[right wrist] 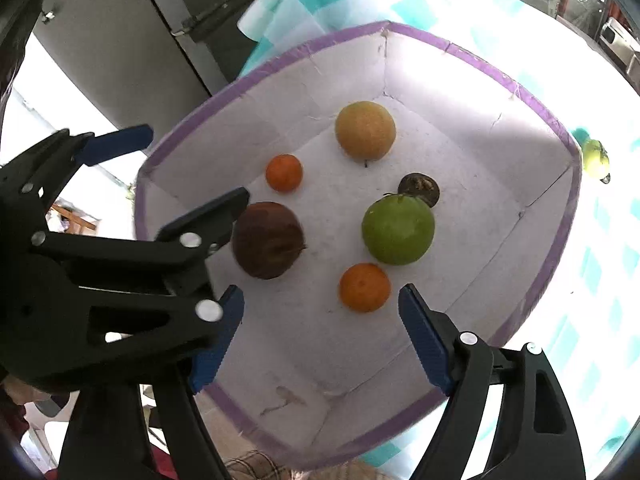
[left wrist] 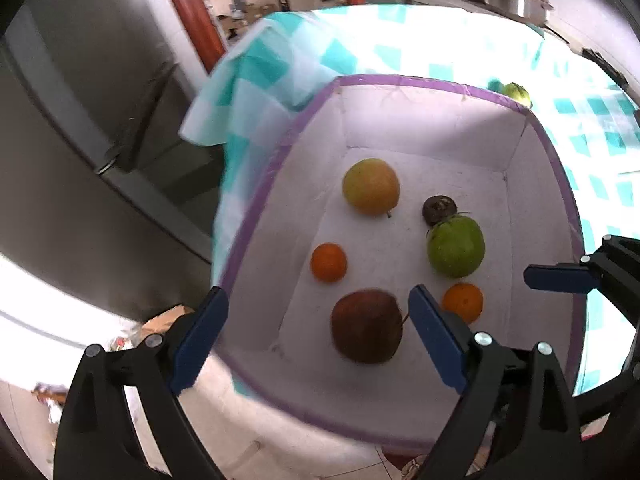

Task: Organize fruits
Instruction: 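Move both open tools back toward the remaining fruits on the cloth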

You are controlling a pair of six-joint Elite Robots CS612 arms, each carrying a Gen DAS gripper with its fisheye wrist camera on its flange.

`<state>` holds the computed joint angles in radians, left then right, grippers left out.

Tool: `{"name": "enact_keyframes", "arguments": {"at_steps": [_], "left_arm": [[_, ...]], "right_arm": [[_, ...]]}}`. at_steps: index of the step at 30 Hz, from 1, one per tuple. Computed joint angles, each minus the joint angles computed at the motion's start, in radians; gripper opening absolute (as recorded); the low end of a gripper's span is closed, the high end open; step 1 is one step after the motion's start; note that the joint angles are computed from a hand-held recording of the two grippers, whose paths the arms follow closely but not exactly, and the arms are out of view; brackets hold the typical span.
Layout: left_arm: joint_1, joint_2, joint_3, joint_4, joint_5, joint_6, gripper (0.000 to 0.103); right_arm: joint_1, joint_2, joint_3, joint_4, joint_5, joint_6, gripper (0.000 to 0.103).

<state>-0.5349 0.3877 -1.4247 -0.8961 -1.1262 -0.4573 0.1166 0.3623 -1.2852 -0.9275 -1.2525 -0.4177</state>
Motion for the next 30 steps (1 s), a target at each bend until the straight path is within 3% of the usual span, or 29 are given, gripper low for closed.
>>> {"name": "enact_keyframes", "arguments": {"at_steps": [4, 8, 15, 22, 30], "left_arm": [[-0.033, 0.002, -0.028, 0.029, 0.092, -0.04, 0.093], [-0.07, -0.007, -0.031, 0.004, 0.147, -0.079, 0.094], [-0.168, -0.065, 0.092, -0.125, 0.205, -0.173, 0.098], [-0.236, -0.122, 0.291, -0.261, 0.161, -0.2, 0.098], [-0.258, -0.166, 0.47, -0.347, 0.055, -0.165, 0.098]], "right_arm": [[-0.016, 0.016, -0.052, -0.001, 0.049, -0.026, 0.078], [-0.056, 0.022, -0.096, -0.01, 0.099, -0.081, 0.079], [-0.196, 0.044, -0.187, 0.031, 0.193, -0.153, 0.083], [-0.32, 0.073, -0.194, 0.037, 0.198, -0.145, 0.083], [-0.404, 0.1, -0.183, 0.058, 0.187, -0.056, 0.083]]}}
